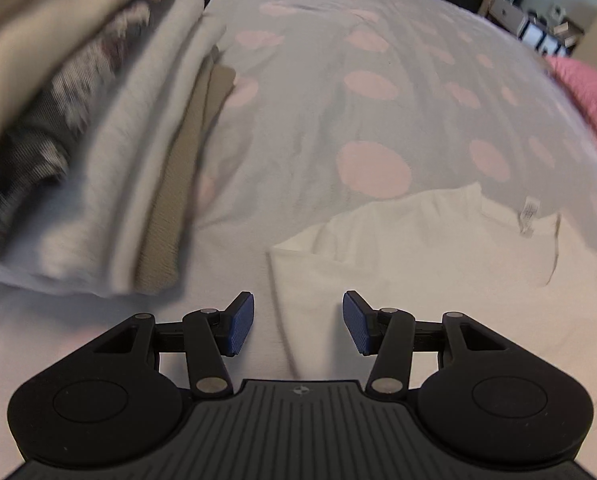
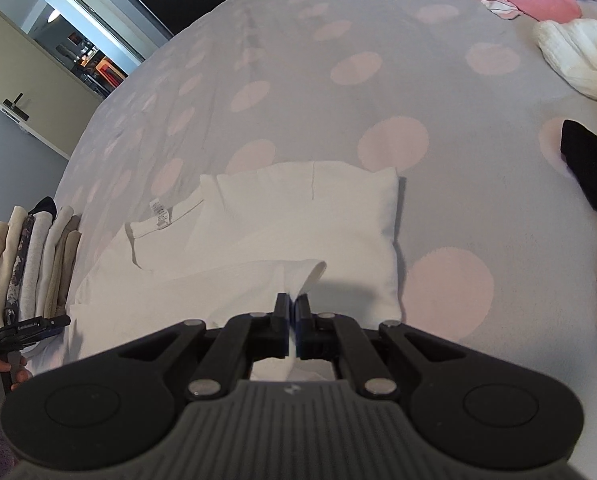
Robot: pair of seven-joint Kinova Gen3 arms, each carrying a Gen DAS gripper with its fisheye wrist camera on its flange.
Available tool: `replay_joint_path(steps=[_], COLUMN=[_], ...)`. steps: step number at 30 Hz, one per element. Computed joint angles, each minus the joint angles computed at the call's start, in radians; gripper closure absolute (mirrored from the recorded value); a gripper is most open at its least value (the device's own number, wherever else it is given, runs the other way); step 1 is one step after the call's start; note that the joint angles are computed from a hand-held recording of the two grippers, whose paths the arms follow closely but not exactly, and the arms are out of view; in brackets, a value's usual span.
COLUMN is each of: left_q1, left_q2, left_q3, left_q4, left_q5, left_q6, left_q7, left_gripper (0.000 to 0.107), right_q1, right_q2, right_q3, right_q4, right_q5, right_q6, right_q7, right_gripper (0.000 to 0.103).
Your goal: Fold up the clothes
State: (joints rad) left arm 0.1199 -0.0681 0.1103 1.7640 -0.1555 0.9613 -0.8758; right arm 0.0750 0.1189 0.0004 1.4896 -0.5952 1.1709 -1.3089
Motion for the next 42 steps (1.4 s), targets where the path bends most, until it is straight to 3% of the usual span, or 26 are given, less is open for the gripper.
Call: replay_joint_path(steps=[1, 2, 3, 4, 7, 11, 16, 19, 20, 24, 30, 34, 38, 42], left_q1=[0.002, 0.006, 0.013, 0.019, 0.031, 0.005, -0.015, -0.013, -0.012, 0.003, 0.037, 0.079, 0.146, 0.192], left_q2=[0.004, 0.007, 0.011, 0.009, -0.014, -0.053, -0.044, -0.062, -0.073, -0.139, -0.236, -0.241, -0.217, -0.192], left_q3=[0.004, 0.009, 0.015, 0.020, 0.032, 0.009, 0.018, 0.021, 0.017, 0.013, 0.124, 0.244, 0.300, 0.330], left_q4=[0.005, 0.008, 0.010, 0.012, 0.021, 0.036, 0.038, 0.047, 0.047, 0.047, 0.071, 0.088, 0.094, 0.110], left_q5=[-0.004, -0.011, -0.022, -0.037, -0.085, -0.070, -0.055, -0.060, -0.053, -0.018, -0.063, -0.139, -0.176, -0.211], left_q6=[-0.007, -0.013, -0.018, -0.021, -0.035, -0.063, -0.065, -0.073, -0.065, -0.025, 0.068, 0.150, 0.198, 0.208], left_q7=[0.009, 0.013, 0.012, 0.016, 0.036, 0.028, 0.025, 0.018, -0.004, -0.145, -0.255, -0.294, -0.348, -0.339], left_gripper=[0.065, 0.087, 0.098, 0.104, 0.106, 0.106, 0.105, 0.100, 0.095, 0.094, 0.085, 0.069, 0.068, 0.066], right_q1=[-0.001, -0.002, -0.003, -0.005, -0.016, 0.003, -0.034, -0.033, -0.032, -0.036, -0.047, -0.054, -0.059, -0.024], right_q2=[0.001, 0.001, 0.002, 0.003, 0.001, -0.010, -0.026, -0.027, -0.027, -0.021, -0.017, -0.026, -0.026, -0.016], right_q3=[0.000, 0.000, -0.001, -0.001, 0.002, -0.001, -0.005, -0.001, -0.001, -0.001, -0.008, -0.012, -0.007, 0.008], right_q4=[0.001, 0.002, 0.002, 0.001, -0.016, 0.010, 0.062, 0.075, 0.074, 0.053, 0.025, 0.019, 0.017, 0.043], right_q5=[0.002, 0.003, 0.005, 0.009, 0.023, -0.035, 0.041, 0.044, 0.048, 0.070, 0.094, 0.100, 0.117, 0.046], right_q6=[-0.001, -0.002, -0.002, -0.001, 0.012, -0.038, -0.162, -0.171, -0.165, -0.125, -0.062, -0.039, -0.026, -0.027], right_q7=[-0.001, -0.002, -0.004, -0.008, -0.005, 0.054, -0.012, -0.022, -0.021, -0.038, -0.085, -0.068, -0.076, -0.050], right_gripper=[0.100, 0.100, 0.100, 0.100, 0.100, 0.100, 0.098, 0.088, 0.088, 0.082, 0.074, 0.067, 0.065, 0.066])
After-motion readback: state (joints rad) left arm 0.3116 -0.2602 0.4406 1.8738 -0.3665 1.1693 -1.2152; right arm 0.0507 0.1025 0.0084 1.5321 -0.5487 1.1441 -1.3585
